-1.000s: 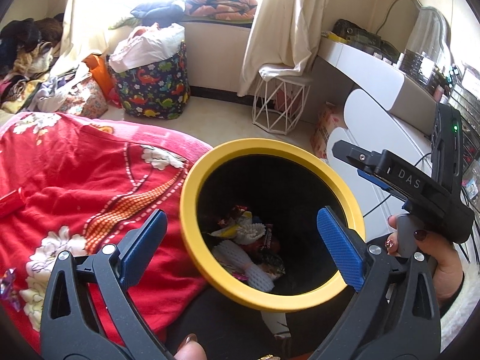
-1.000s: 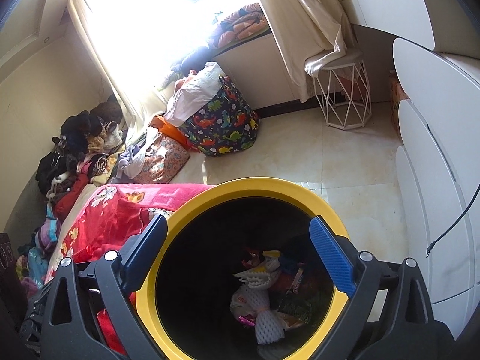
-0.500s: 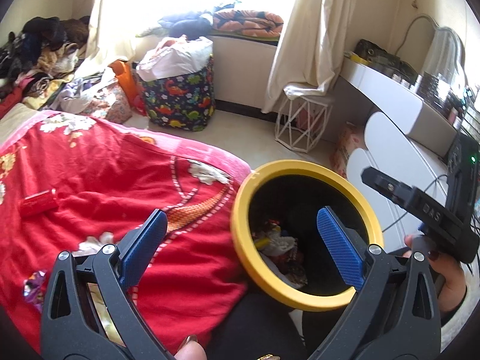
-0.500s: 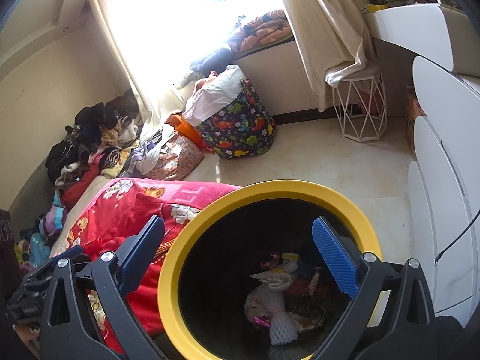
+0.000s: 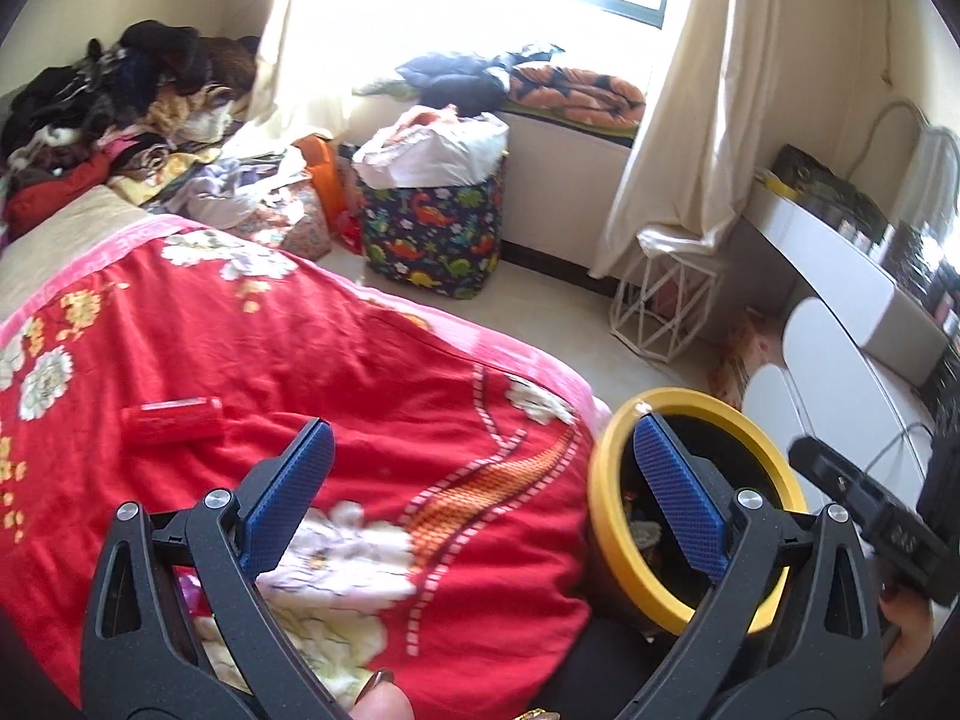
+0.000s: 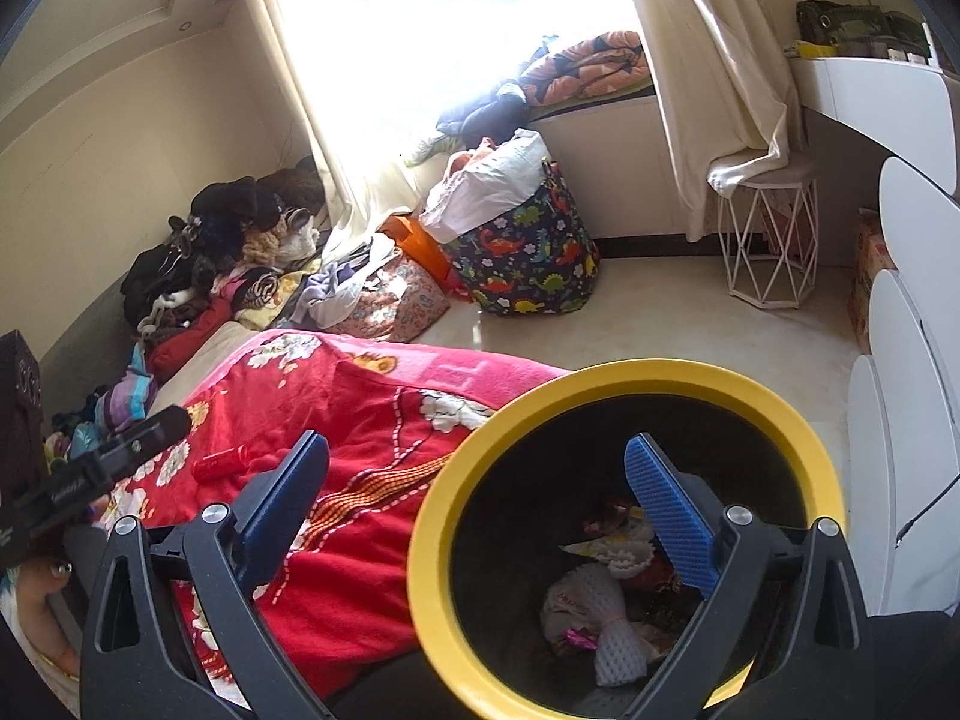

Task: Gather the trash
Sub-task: 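Move both grippers back toward the red tube and purple wrapper, then grasp the red tube with the left while the right grasps the purple wrapper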

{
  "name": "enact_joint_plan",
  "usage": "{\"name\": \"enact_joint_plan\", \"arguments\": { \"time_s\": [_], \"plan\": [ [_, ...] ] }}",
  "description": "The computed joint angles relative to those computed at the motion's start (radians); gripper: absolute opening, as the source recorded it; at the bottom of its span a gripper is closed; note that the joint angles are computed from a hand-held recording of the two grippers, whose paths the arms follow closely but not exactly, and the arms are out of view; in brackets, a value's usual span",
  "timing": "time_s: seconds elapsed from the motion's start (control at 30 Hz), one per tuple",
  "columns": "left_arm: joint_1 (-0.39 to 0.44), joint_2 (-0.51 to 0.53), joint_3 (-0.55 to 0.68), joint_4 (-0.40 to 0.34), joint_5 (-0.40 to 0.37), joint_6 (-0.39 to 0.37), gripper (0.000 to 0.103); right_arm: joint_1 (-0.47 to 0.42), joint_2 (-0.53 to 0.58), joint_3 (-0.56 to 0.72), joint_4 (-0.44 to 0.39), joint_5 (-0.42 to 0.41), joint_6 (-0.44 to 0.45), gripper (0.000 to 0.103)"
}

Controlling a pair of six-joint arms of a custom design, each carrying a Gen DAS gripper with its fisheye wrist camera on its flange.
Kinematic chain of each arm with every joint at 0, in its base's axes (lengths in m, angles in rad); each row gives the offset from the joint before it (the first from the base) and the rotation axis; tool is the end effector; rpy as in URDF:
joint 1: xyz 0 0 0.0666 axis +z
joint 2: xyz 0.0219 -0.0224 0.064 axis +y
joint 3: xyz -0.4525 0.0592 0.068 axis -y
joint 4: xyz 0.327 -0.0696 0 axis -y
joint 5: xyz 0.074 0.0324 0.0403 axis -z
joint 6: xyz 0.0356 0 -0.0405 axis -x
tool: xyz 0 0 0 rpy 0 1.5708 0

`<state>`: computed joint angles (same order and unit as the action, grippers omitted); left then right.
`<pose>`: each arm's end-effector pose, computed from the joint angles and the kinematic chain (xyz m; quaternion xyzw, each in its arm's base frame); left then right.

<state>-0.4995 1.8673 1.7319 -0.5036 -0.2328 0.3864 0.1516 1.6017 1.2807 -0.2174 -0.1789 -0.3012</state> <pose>0.5570 -0.2950 0.4344 -0.0019 0.8889 -0.0975 0.4476 0.5009 0.0825 0.4215 0.0208 0.8671 0.1861 0.4616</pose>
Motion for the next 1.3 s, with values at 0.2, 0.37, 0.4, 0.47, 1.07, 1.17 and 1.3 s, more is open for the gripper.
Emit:
{"name": "enact_joint_plan", "arguments": {
  "time_s": [0.2, 0.37, 0.4, 0.47, 1.07, 1.17, 1.3],
  "plan": [
    [0.049, -0.032, -0.051, 0.033, -0.011, 0.011, 0.092, 0.068, 0.001, 0.009, 0.009, 0.021, 0.012, 0.096],
    [0.095, -0.058, -0.105, 0.064, -0.012, 0.019, 0.092, 0.128, 0.022, 0.042, -0.026, 0.016, 0.029, 0.096],
    [0.104, -0.062, -0.111, 0.066, -0.012, 0.02, 0.092, 0.139, 0.026, 0.048, -0.034, 0.013, 0.033, 0.096],
    [0.125, -0.071, -0.131, 0.075, -0.011, 0.02, 0.092, 0.166, 0.037, 0.065, -0.054, 0.006, 0.045, 0.096],
    [0.324, -0.079, -0.189, 0.076, 0.053, -0.007, 0.092, 0.426, 0.225, 0.297, -0.259, -0.096, 0.152, 0.096],
    [0.349, -0.061, -0.174, 0.064, 0.082, -0.021, 0.092, 0.454, 0.264, 0.334, -0.284, -0.112, 0.16, 0.096],
    [0.379, -0.03, -0.15, 0.047, 0.133, -0.022, 0.092, 0.474, 0.312, 0.378, -0.301, -0.123, 0.15, 0.096]
  ]
}}
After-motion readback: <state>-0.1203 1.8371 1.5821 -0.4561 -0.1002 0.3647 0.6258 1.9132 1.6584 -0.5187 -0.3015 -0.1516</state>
